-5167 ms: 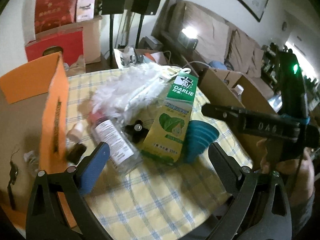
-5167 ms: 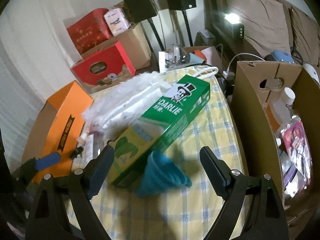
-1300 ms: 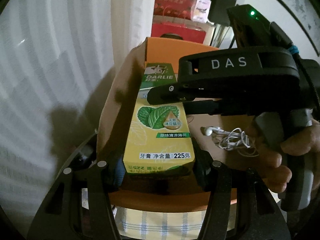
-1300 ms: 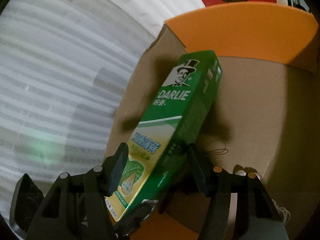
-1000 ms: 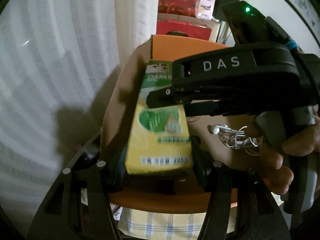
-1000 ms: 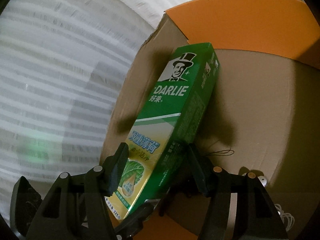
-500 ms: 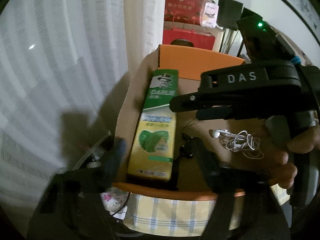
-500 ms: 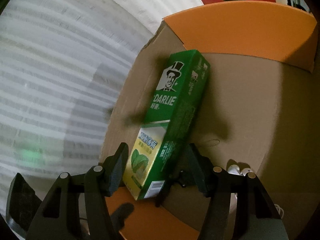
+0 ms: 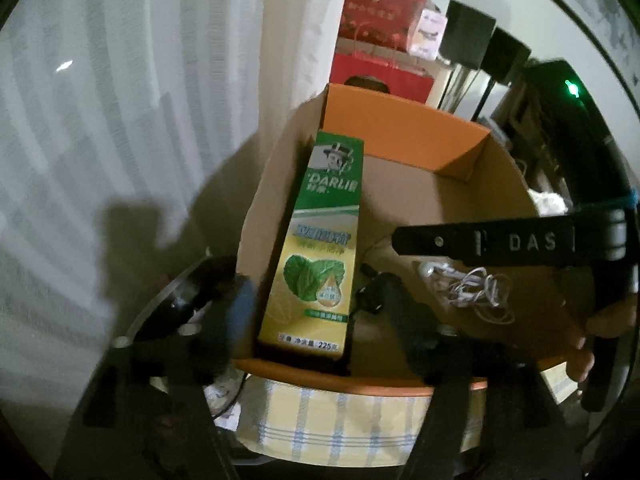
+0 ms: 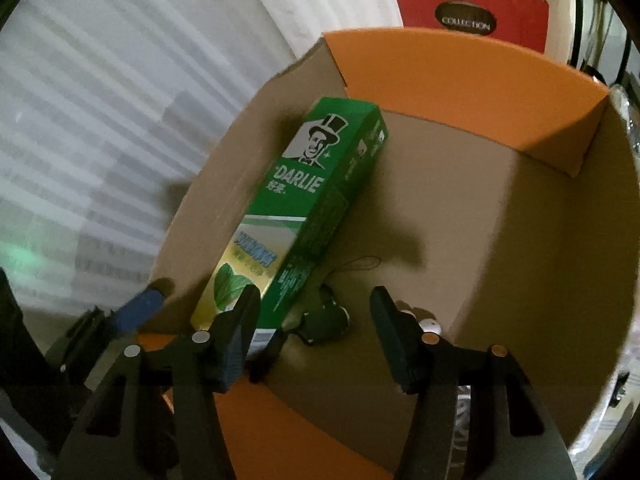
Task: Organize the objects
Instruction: 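Lower the toothpaste box into the orange box with the left tool, then open the left tool to release the toothpaste box and withdraw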
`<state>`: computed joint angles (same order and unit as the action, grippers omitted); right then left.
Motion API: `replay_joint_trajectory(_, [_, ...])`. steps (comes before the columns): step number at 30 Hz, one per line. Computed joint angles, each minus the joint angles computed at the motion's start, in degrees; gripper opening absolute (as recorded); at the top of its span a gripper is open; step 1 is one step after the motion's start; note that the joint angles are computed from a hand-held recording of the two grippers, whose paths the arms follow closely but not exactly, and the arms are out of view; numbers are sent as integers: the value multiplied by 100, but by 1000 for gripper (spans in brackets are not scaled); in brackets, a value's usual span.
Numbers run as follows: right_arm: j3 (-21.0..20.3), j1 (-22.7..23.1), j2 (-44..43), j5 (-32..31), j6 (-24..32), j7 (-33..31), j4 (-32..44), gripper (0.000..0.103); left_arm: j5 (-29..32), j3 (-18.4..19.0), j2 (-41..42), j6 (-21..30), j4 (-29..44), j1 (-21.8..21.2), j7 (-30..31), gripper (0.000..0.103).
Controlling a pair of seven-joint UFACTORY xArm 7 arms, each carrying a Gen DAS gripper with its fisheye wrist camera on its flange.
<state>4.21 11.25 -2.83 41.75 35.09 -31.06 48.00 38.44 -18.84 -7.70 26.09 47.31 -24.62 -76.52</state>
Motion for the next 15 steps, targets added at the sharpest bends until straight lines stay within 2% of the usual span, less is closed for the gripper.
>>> replay_joint_trajectory(3, [-52, -28, -298, -79, -103, -17, -230, 59, 35, -51, 30, 244, 146, -34, -3, 73])
replay_joint_trajectory(7, [-220, -37, -690, -47, -94, -57, -489, 66, 180, -81, -2, 239, 213, -92, -153, 88])
replay_joint_trajectory(9, [-280, -34, -850, -85, -163, -16, -601, 73, 219, -102, 24, 225, 273, -119, -184, 91])
replay_joint_trajectory(15, [-607, -133, -1494, -300, -122, 146, -957, 77, 286, -139, 247, 145, 589, -305, -173, 97])
